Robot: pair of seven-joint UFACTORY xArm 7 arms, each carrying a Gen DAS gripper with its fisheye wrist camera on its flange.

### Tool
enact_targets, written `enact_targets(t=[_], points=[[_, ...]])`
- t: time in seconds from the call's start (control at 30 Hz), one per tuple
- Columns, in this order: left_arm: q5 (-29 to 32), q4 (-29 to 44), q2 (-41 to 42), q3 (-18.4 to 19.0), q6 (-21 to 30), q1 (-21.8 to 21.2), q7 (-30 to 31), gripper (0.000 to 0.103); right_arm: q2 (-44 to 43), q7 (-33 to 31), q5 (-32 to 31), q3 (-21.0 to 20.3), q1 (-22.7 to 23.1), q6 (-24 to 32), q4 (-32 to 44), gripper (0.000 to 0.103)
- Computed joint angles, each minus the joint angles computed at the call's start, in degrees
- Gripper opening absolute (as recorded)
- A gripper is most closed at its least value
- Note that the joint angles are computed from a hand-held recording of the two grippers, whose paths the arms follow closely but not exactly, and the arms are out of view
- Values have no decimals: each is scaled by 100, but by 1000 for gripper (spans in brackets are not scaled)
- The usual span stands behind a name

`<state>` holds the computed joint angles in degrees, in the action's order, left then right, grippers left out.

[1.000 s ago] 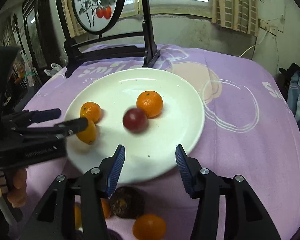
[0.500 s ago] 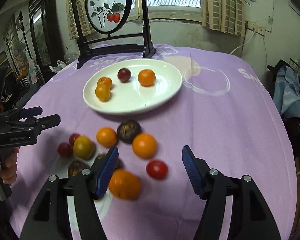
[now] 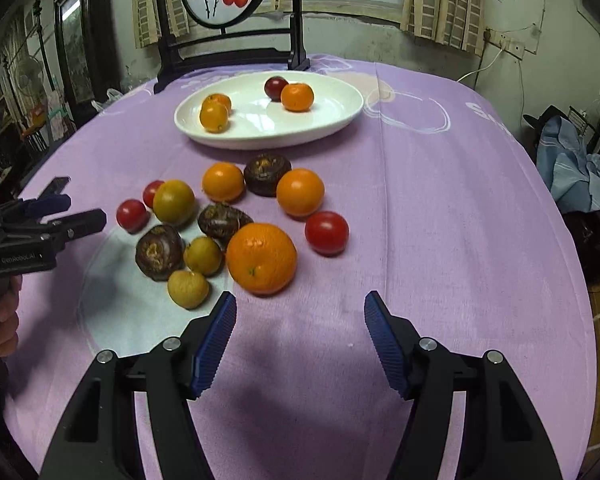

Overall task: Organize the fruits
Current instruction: 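Move both open tools back toward the fruit cluster, then grasp a large orange with the right tool while the left tool grasps a red tomato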

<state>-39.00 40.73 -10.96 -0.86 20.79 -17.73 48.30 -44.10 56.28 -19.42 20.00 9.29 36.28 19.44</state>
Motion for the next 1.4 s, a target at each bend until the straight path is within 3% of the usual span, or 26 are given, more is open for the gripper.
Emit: enact_targets(t=[0.37,0.57,0.63,1.13,1.23,1.4], points=[[-729,403,338,31,604,343,468,92,1016,143,-276,9,-149,-165,401,67],[-686,395,314,-63,780,429,468,92,1462,344,-640,-10,-317,-476,636,66],[-658,340,276,-95,749,413,520,92,1527,378,-670,-86,-318,-567,675,44],[180,177,457,-316,173,331,-96,92,554,681,-298,-57,-168,-973,-85,43],[325,246,474,-316,338,292,-297,92,456,590,-206,-64,-168,-1126,-176,43],[1120,264,601,-502,-23,261,-1048,79,338,427,-47,-62,-166,-1316,-287,43]])
